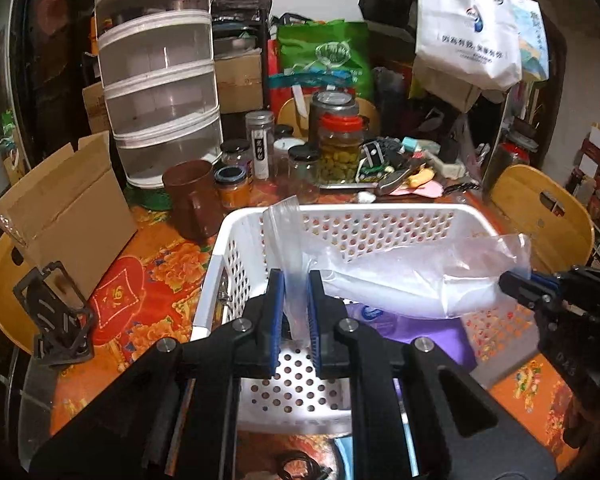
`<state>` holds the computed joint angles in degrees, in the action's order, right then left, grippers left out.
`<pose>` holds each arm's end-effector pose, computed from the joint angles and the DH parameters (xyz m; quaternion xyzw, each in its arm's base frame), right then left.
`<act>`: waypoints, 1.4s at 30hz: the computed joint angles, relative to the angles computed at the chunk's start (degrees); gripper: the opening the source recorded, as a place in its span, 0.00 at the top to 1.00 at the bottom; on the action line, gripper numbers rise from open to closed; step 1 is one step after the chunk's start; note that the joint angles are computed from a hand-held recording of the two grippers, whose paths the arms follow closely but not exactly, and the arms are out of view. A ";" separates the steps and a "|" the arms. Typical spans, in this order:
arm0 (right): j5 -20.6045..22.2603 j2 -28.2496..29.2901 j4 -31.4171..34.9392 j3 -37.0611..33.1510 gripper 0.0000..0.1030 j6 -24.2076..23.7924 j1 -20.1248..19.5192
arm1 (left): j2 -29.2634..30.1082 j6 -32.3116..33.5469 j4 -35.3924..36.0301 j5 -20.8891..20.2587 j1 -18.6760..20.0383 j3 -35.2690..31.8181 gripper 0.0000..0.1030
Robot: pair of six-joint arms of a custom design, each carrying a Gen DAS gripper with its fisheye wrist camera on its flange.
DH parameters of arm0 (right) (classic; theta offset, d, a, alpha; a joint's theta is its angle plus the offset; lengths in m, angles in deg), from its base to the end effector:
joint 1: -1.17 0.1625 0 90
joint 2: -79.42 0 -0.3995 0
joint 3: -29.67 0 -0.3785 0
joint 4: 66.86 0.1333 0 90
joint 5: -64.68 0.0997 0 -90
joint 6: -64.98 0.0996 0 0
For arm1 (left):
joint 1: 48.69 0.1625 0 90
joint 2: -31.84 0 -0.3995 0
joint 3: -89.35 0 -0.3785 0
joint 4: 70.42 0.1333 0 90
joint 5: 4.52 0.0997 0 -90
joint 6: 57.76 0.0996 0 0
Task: Organize soft objects
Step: 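Lower the plastic bag into the white basket and open the grippers, then move both grippers back toward the blue mask pack on the table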
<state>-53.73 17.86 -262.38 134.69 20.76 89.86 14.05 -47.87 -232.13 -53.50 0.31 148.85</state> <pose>0.0724 -0.5909 0.3005 0.1861 -0.8194 0.3794 0.3873 -0.3663 -0.7242 0.0175 0.3068 0.8559 -0.3243 0.2610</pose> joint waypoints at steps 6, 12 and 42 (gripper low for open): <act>1.94 0.52 0.57 -0.74 0.92 1.72 -1.22 | 0.75 -1.04 -0.06 -0.75 1.61 -1.17 0.80; 0.20 0.60 0.71 -1.07 0.30 3.66 -1.85 | -1.13 4.30 -8.64 1.19 1.19 3.90 0.03; 21.01 -13.32 -32.32 49.34 0.30 -1.30 -17.58 | -13.99 -21.01 -21.72 -4.44 -9.42 53.74 0.03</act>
<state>-32.72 4.54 -294.70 184.04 19.46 72.28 0.06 -68.88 -253.85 -57.94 -9.11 202.59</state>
